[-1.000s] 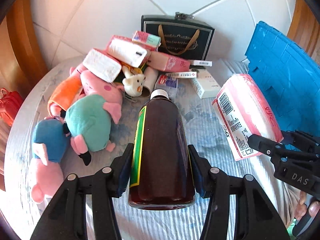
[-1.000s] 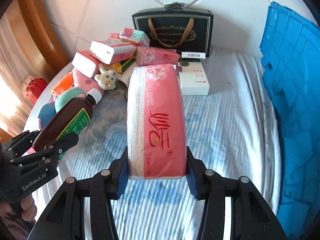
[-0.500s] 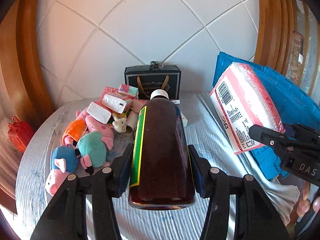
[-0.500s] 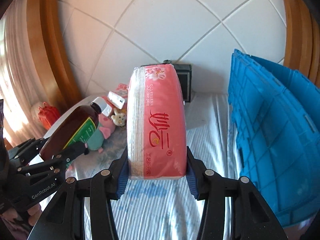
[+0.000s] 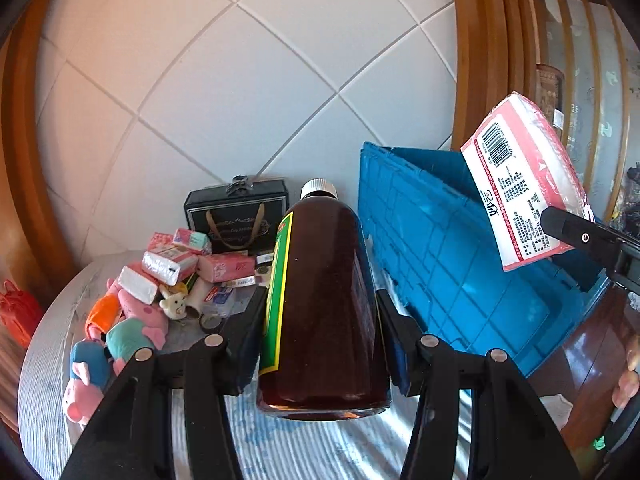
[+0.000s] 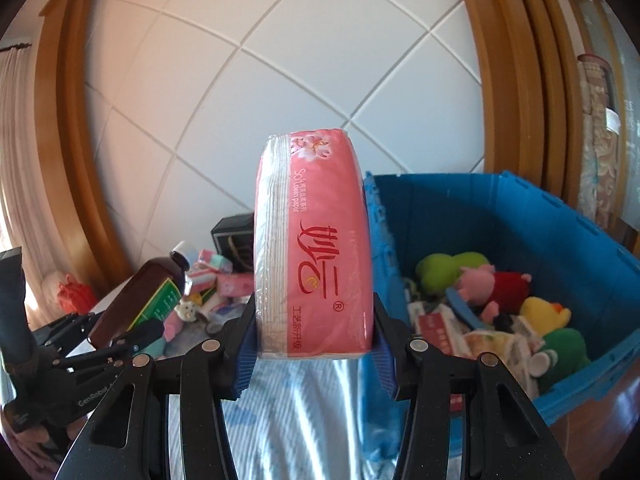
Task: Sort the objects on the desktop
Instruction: 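Lift the brown bottle and pink tissue pack and carry them over the blue bin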
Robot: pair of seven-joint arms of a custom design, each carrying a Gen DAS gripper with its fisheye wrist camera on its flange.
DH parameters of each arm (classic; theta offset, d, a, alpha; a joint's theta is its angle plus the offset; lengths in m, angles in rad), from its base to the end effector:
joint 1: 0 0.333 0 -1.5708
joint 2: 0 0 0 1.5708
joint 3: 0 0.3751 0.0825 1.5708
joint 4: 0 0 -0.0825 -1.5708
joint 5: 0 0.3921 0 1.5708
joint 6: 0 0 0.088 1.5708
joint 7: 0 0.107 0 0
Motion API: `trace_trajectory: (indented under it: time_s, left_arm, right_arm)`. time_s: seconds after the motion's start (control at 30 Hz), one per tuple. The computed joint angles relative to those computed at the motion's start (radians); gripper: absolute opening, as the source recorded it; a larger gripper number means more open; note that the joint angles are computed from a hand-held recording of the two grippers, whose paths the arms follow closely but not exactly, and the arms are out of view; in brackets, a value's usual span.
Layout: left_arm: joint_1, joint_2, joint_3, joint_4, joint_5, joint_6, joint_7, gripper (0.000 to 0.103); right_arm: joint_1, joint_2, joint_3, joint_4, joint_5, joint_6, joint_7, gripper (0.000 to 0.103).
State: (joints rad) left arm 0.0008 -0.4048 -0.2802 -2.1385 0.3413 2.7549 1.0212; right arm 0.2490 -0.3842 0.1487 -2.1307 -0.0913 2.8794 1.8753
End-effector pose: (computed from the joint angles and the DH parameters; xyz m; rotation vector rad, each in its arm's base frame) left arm 0.4407 -0.1760 0.7343 -1.5785 1.6041 -0.9590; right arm 0.4264 0.2048 0.7557 -1.6034 1.3231 -0.6863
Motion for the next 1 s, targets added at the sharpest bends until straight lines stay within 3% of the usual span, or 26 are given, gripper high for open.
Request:
trace_trajectory:
  time_s: [0.07, 0.13, 0.17, 0.27, 0.33, 0.43, 0.53, 0.67, 0.9, 1.0]
  left_arm:
    - [0.004, 0.036, -0.029, 0.049, 0.014, 0.003, -0.021, 0.051]
    - [0.006, 0.076, -0.059, 0.103, 0.049, -0.001, -0.044, 0.051]
    - [0.007, 0.095, -0.073, 0.130, 0.073, -0.001, -0.062, 0.051]
    - [-0.008, 0.154, -0.097, 0.220, 0.140, -0.019, -0.105, 0.051]
    - [-0.021, 0.199, -0.110, 0.283, 0.193, -0.032, -0.140, 0.051]
    - [-0.070, 0.277, -0.116, 0.390, 0.231, -0.073, -0.139, 0.051]
    - [-0.128, 0.371, -0.121, 0.510, 0.271, -0.127, -0.126, 0.051]
    - [-0.215, 0.498, -0.114, 0.666, 0.231, -0.206, -0.034, 0.051]
    - [-0.355, 0.702, -0.090, 0.953, 0.111, -0.499, 0.140, 0.051]
    - [-0.389, 0.760, -0.068, 1.038, 0.063, -0.582, 0.189, 0.051]
  right_arm:
    - [0.026, -0.018, -0.056, -0.017, 0.037, 0.029, -0.040, 0.048]
    - [0.145, -0.018, -0.180, -0.011, 0.172, 0.036, -0.159, 0.048]
    - [0.170, -0.019, -0.209, -0.010, 0.235, 0.041, -0.209, 0.048]
    - [0.086, -0.028, -0.180, -0.009, 0.207, 0.062, -0.208, 0.048]
    - [0.069, -0.035, -0.191, -0.006, 0.222, 0.083, -0.230, 0.048]
    - [-0.135, -0.036, -0.079, 0.004, 0.110, 0.095, -0.141, 0.048]
    - [-0.258, -0.020, -0.029, 0.023, 0.011, 0.076, -0.071, 0.047]
    - [-0.230, 0.034, -0.100, 0.050, 0.018, 0.051, -0.076, 0.047]
    - [-0.269, 0.090, -0.117, 0.065, -0.047, -0.012, -0.037, 0.047]
    - [-0.287, 0.114, -0.115, 0.074, -0.087, -0.037, -0.013, 0.047]
